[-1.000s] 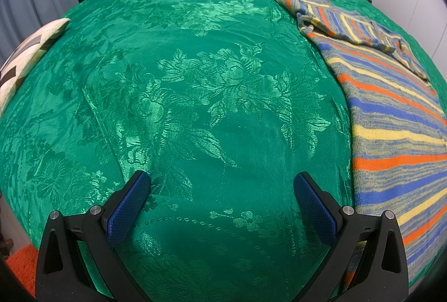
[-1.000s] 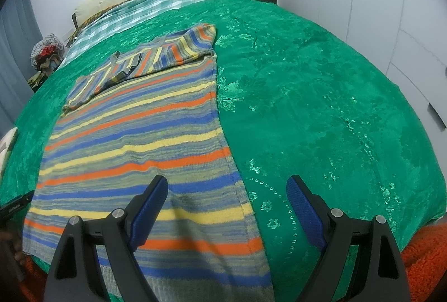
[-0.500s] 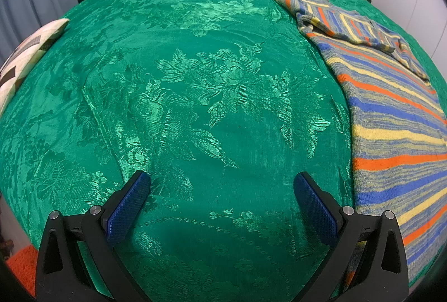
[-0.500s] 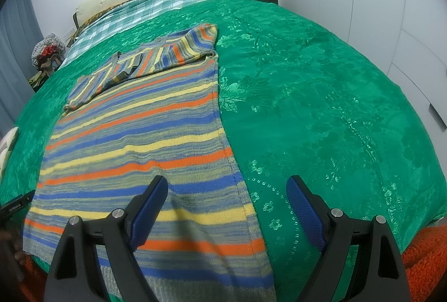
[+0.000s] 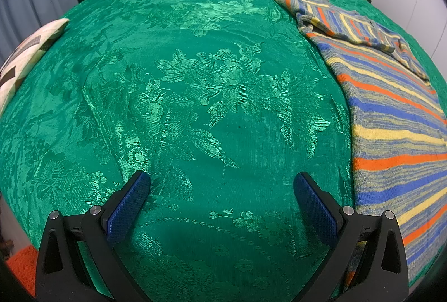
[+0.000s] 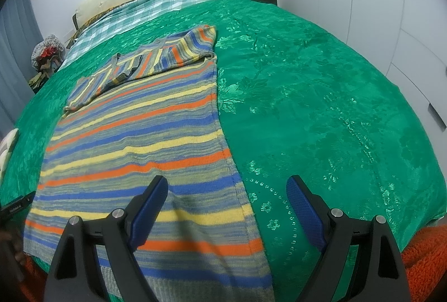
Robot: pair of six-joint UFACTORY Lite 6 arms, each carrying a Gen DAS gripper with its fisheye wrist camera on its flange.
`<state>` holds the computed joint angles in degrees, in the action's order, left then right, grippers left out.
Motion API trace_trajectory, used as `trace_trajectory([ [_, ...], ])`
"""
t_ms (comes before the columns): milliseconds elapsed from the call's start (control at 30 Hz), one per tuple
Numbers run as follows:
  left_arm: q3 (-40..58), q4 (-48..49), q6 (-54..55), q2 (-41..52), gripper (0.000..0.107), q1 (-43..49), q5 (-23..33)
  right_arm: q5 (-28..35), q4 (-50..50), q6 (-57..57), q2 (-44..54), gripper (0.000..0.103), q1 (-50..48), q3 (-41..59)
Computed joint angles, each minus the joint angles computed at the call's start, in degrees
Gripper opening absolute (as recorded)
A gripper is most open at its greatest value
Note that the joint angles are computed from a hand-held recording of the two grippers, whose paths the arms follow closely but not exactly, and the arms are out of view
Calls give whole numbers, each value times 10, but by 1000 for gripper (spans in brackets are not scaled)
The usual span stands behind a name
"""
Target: Fold small clothes
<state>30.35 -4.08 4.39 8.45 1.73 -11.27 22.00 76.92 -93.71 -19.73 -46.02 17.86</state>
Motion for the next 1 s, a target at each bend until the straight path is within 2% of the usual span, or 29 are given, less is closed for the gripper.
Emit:
trace_trajectory([
  [1000,-5,-1,1,-4,103,0,-2,4,-6,6,0,86,-5,2],
])
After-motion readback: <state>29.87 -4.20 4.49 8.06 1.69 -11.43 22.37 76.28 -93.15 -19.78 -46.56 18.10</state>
